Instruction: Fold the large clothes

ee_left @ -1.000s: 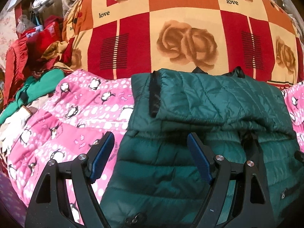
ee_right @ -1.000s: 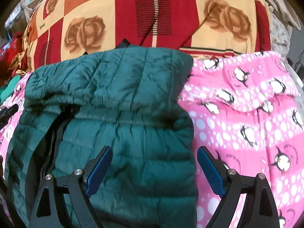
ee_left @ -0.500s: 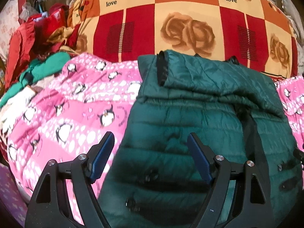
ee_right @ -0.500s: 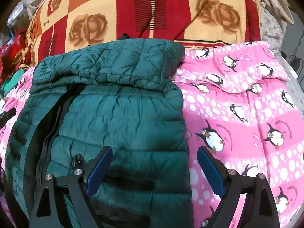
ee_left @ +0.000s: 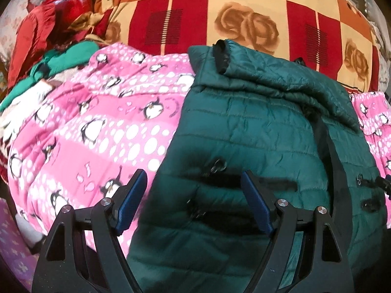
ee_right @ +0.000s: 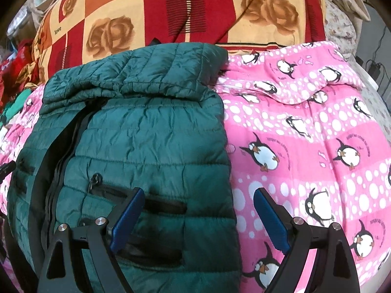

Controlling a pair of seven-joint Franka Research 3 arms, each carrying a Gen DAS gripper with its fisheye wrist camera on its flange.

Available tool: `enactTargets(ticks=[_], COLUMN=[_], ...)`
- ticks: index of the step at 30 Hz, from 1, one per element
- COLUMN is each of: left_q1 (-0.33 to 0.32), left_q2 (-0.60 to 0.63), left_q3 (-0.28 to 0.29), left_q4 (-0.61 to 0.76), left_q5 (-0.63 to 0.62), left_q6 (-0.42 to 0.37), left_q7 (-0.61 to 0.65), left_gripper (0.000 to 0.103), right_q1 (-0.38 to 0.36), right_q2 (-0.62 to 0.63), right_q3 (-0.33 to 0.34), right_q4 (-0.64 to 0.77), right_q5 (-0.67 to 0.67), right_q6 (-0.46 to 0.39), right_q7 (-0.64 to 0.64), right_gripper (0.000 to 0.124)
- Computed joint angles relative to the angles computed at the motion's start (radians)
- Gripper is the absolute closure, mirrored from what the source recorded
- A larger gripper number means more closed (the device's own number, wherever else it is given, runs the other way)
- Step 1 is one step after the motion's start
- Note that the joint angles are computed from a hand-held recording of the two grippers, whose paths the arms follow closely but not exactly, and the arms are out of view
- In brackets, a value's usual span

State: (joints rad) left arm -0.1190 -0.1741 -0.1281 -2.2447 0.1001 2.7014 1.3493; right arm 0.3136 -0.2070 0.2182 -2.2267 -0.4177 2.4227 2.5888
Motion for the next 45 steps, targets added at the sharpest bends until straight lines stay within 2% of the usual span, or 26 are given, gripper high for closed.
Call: enactTargets(ticks=[9,15,25,28,32,37,42,44,45], left_q1=[-0.015,-0.031,-0.028,-0.023,-0.005,0.009,0.014,0.011,0.008], left_q2=[-0.054,-0.076,-0.105,-0.101,-0.102,-0.109,-0.116,-0.121,-0.125], left_q3=[0.043,0.086,0.118,0.125,0.122,0.121,0.116,0.116,0.117], left_q4=[-0.055,-0.069,-0.091,-0.092,-0.094,-0.105,-0.113,-0.122,-0.128], left_q5=[-0.108,-0.254,-0.419,-0.473,-0.517,-0.537,-0.556,-0.565,-0.575], left_q6=[-0.036,-0.094,-0.207,-0.245,-0.293,-0.329,-0.361,-0.367,-0.366], left_q7=[0.125,0.240,0.366,0.393,0.404,0.415,0.441,0.456,0.467], left_gripper=[0.023,0.023,0.023,0.023,0.020,0.016,0.015,0.015,0.015], right_q1=[-0.002,-0.001,0.023,0.038,0.073,0.143,0.177,0.169,0.165], right_q2=[-0.078,-0.131,-0.252,-0.284,-0.305,-0.278,-0.247,-0.249,-0.251], right_q3=[0.020,0.036,0.028,0.009,-0.015,-0.043,-0.053,-0.037,-0.030], right_q4=[-0.053,-0.087,-0.204,-0.254,-0.309,-0.329,-0.337,-0.339,-0.340], right_q5=[0.024,0.053,0.217,0.310,0.451,0.611,0.726,0.724,0.720], right_q6=[-0.023,-0.047,-0.074,-0.051,0.024,0.098,0.144,0.162,0.169], right_q7=[-0.004,-0.031,-0.146,-0.191,-0.271,-0.423,-0.544,-0.564,-0.571], right_gripper=[0.035,0.035,0.035,0.035,0.035,0.035,0.036,0.048,0.060])
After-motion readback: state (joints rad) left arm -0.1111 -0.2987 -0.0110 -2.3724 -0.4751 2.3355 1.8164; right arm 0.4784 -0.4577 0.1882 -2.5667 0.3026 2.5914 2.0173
